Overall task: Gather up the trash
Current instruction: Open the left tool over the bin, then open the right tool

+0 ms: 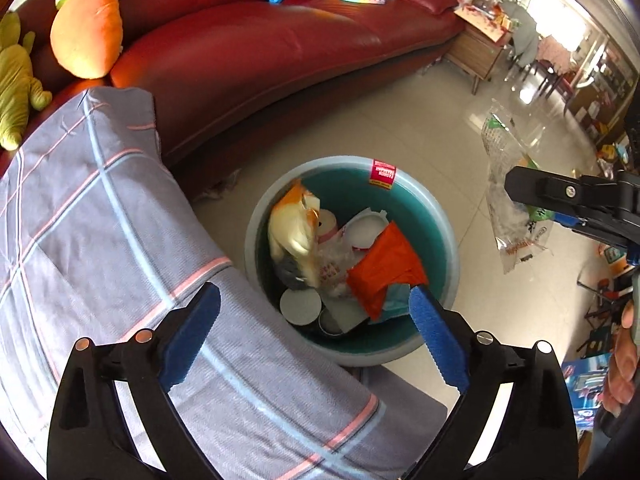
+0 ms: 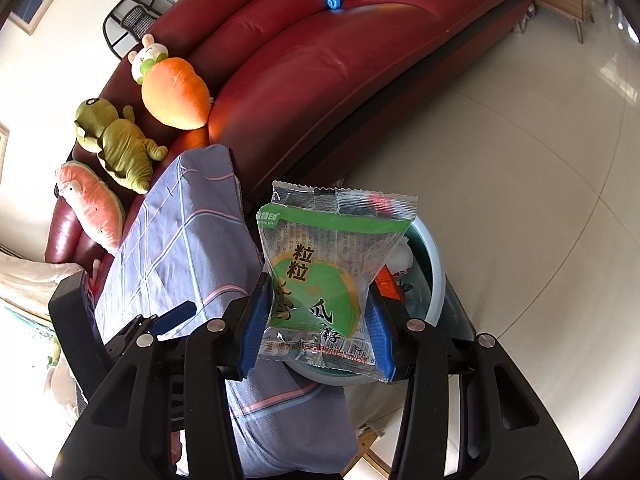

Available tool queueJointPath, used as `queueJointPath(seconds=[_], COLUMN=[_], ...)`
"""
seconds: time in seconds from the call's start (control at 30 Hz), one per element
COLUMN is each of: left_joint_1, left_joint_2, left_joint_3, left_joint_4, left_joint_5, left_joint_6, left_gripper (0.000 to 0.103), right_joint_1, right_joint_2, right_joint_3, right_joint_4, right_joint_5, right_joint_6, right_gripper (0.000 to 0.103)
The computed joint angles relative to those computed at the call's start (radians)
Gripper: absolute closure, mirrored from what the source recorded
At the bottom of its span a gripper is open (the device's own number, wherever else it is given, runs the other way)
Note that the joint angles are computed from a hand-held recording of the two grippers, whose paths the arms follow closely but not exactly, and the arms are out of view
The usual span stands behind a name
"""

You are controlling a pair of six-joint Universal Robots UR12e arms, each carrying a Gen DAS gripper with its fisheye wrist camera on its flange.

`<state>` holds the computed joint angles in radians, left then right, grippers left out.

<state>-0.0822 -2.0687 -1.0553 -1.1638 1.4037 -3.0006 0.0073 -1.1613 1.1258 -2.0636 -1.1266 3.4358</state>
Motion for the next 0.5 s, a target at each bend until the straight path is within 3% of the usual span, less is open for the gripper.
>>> queueJointPath(seconds=[0.5], left_joint_1=[0.033], left_joint_2=[0.038], left_joint_3=[-0.050], left_joint_4=[0.014], left_joint_5=[0.015], left_joint_6=[-0.046], left_gripper=[0.007], right_joint_1=[0.031], right_joint_2=[0.033], right_joint_3=[-0.050], right_joint_4=[0.062], right_joint_5=[0.000], right_joint_6=[-0.045], right_gripper=[0.059])
